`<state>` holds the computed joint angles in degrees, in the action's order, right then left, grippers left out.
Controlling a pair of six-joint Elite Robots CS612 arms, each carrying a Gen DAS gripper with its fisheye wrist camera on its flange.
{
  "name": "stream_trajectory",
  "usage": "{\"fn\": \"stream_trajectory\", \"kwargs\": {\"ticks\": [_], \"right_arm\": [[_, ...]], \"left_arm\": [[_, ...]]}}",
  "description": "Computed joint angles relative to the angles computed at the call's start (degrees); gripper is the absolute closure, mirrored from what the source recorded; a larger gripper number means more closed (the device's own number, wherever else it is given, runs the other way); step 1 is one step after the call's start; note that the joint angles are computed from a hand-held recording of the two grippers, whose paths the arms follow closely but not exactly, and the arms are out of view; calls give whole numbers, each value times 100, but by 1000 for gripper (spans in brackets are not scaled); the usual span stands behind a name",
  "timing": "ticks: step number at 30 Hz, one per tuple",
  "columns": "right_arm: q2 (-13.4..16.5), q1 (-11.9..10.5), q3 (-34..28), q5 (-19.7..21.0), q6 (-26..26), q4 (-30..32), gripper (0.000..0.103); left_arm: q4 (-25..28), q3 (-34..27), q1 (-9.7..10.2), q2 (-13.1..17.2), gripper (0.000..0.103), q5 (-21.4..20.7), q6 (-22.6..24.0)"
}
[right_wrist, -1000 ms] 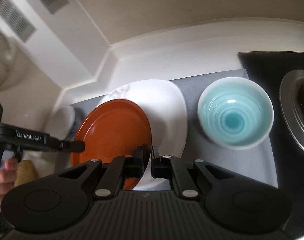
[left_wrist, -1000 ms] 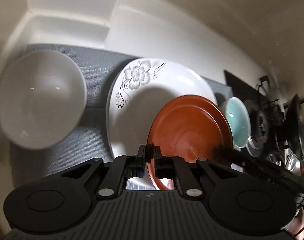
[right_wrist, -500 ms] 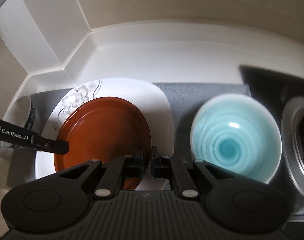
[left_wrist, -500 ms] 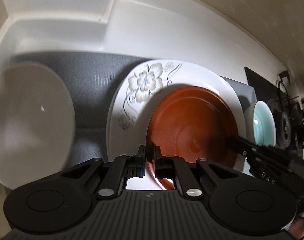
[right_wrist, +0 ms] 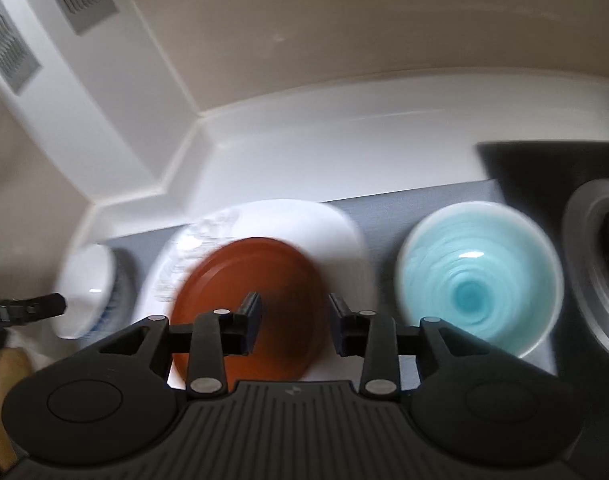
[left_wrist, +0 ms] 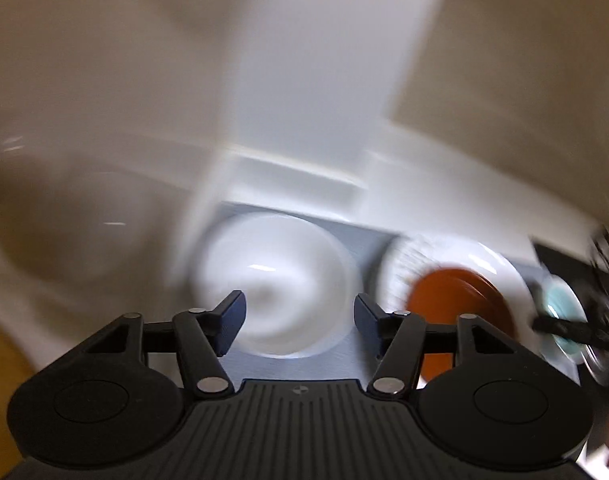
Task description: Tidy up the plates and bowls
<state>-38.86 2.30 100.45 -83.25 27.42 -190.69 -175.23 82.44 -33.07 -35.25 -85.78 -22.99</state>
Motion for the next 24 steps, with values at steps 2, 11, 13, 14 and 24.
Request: {"fn": "stream_trajectory", "kwargs": {"ticks": [2,11,13,14,24], "right_arm": [[35,52,-129,248,-48,105,62],[459,247,-972,1463,-27,369,62],[553,290,-1173,1562,-90,545,62],[565,308,-1222,1621,-66,637,62],[906,430,-1980,1729,-456,1587,79]], "left_arm": [[-67,73,99,9,54,-60,-520],[-602,88,350,265,74,-864,-1567],[-597,90,385,291,82,-942,-1774],[-568,68,408,316,83,-1006,-1909],[-269,-115,406,383,84,-1029,-1902]]}}
